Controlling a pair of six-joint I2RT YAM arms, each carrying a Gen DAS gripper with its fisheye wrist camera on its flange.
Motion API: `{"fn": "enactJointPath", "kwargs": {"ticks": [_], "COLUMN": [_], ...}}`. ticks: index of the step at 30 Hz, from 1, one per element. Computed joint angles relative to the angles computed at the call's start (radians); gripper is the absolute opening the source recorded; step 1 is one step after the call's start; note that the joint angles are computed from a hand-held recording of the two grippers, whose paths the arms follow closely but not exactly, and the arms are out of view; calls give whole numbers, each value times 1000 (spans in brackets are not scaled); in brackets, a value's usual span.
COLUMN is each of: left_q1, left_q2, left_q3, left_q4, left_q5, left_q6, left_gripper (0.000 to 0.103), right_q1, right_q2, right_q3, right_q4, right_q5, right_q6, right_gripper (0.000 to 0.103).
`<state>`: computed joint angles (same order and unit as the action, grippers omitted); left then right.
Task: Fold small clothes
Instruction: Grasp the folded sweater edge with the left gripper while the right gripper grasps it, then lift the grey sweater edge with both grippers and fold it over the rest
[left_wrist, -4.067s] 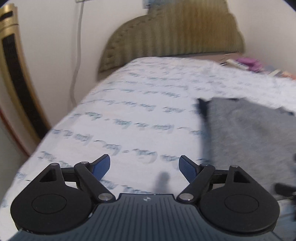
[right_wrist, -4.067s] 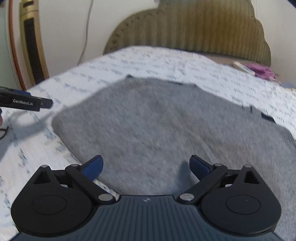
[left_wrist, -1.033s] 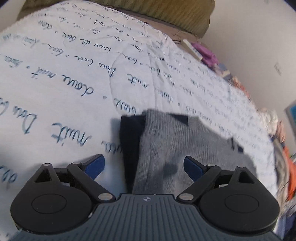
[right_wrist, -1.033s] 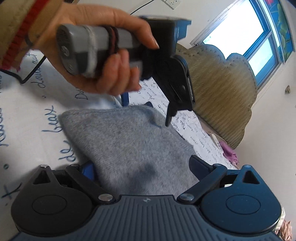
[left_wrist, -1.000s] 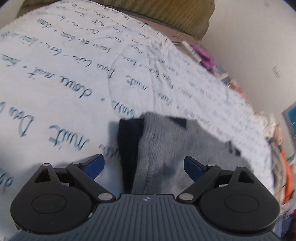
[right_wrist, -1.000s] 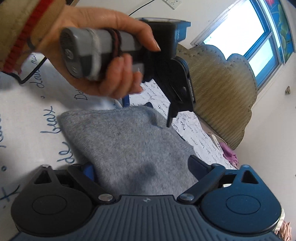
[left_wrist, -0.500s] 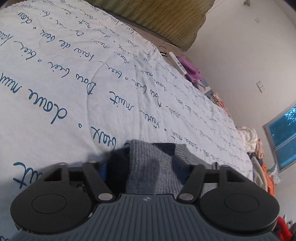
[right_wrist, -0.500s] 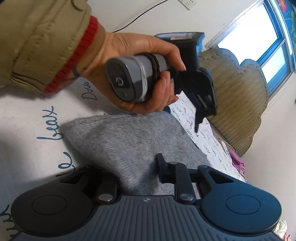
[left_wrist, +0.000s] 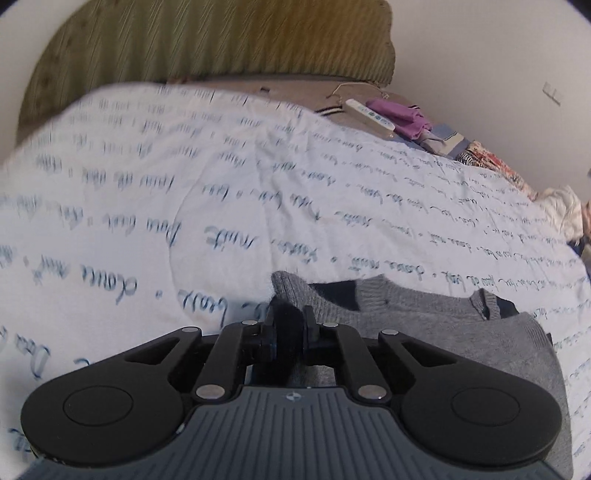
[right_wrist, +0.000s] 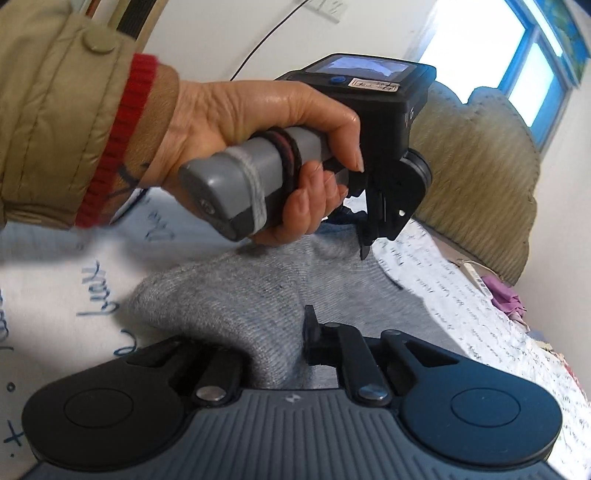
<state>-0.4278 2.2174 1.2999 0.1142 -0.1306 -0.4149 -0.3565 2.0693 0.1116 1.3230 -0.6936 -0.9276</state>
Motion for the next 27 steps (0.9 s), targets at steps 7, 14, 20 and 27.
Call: {"fn": "enactJointPath", "kwargs": {"ticks": [7, 14, 20, 27], "left_q1": [-105, -211, -294, -381], "left_q2": [-48, -26, 44, 170], "left_q3": [101, 237, 415, 663], "left_q4": [-162, -289, -418, -544], "left_q5": [-162, -282, -361, -426], "left_q6": [1, -14, -32, -47], "left_gripper": [10, 10, 10, 10], "right_q1": [-206, -416, -562, -692], "right_q2": [-239, -323, -313, -272], "right_q3": [72, 195, 311, 461], "right_q4": [-359, -687, -944, -1291], "right_q5": [-211, -376, -470, -548], "right_q6": [13, -47, -154, -316], "right_gripper": [8, 8, 8, 7]}}
